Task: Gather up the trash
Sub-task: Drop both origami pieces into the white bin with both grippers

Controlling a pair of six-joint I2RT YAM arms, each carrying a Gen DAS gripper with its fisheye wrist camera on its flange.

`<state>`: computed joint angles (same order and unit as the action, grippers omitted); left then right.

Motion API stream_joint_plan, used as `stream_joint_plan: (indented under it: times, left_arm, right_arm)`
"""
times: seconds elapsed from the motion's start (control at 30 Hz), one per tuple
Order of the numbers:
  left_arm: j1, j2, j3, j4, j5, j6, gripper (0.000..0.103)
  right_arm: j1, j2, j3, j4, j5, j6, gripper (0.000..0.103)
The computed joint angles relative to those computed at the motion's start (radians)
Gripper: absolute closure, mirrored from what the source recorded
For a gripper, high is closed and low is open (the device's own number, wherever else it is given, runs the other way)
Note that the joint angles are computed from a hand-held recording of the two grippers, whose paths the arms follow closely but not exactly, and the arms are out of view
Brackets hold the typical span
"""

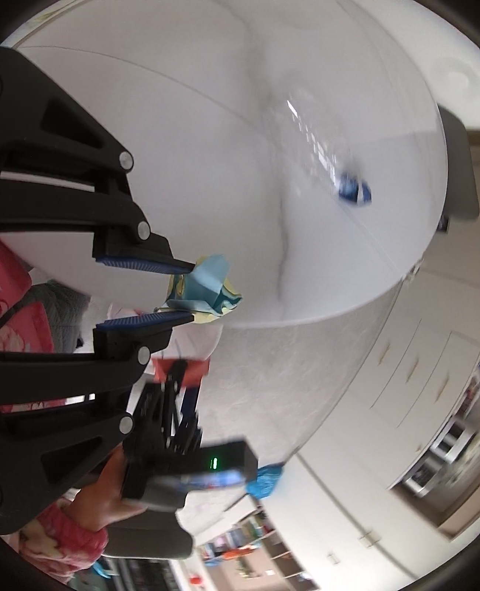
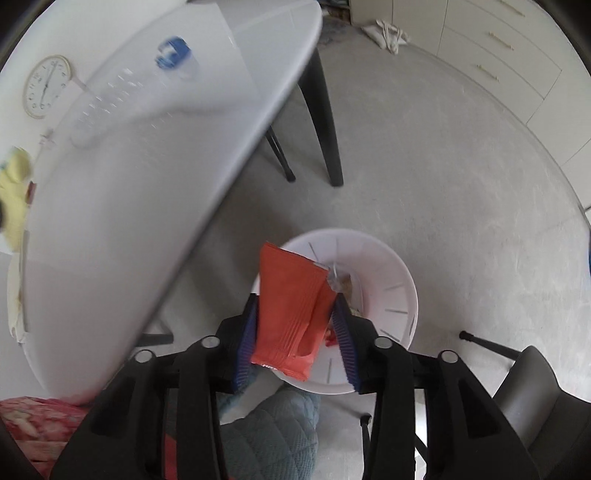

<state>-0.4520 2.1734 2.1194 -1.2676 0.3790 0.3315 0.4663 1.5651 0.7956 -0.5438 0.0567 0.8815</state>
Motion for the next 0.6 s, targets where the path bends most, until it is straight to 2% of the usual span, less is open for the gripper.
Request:
stream_joint_plan:
  times: [0.1,0.17,0.23,0.53,0.6]
  left_arm:
    - [-0.078,-0.019,-0.047,0.01,-0.011,0.003,0.082]
    - [-0.11,-0.01,-0.049,-0.003,-0.015,0.015,0.082]
    - [-0.143,-0.004,-0.061,0.0,-0.021,0.011,0.082]
    - [-0.275,0.117,0.032,-0.041,-0.03,-0.029,0.081]
    - [-0.29,0.135,0.042,-0.036,-0.041,-0.03,0.077]
  right_arm:
    - [-0.041,-0.002,-0.081,0.059,-0.035,-0.026,0.032]
    - [-0.064,-0.049,-0.117,0.05,-0.024,-0.027,0.025]
    - [-0.094,-0.113,-0.139,0.013,-0.004,-0.034,0.014]
    - [-0.255,-0.531,-0.198,-0.309,0.077,-0.083,0.011]
    - [-0.293,-0.59,-0.19,-0.359,0.084,-0.106,0.01]
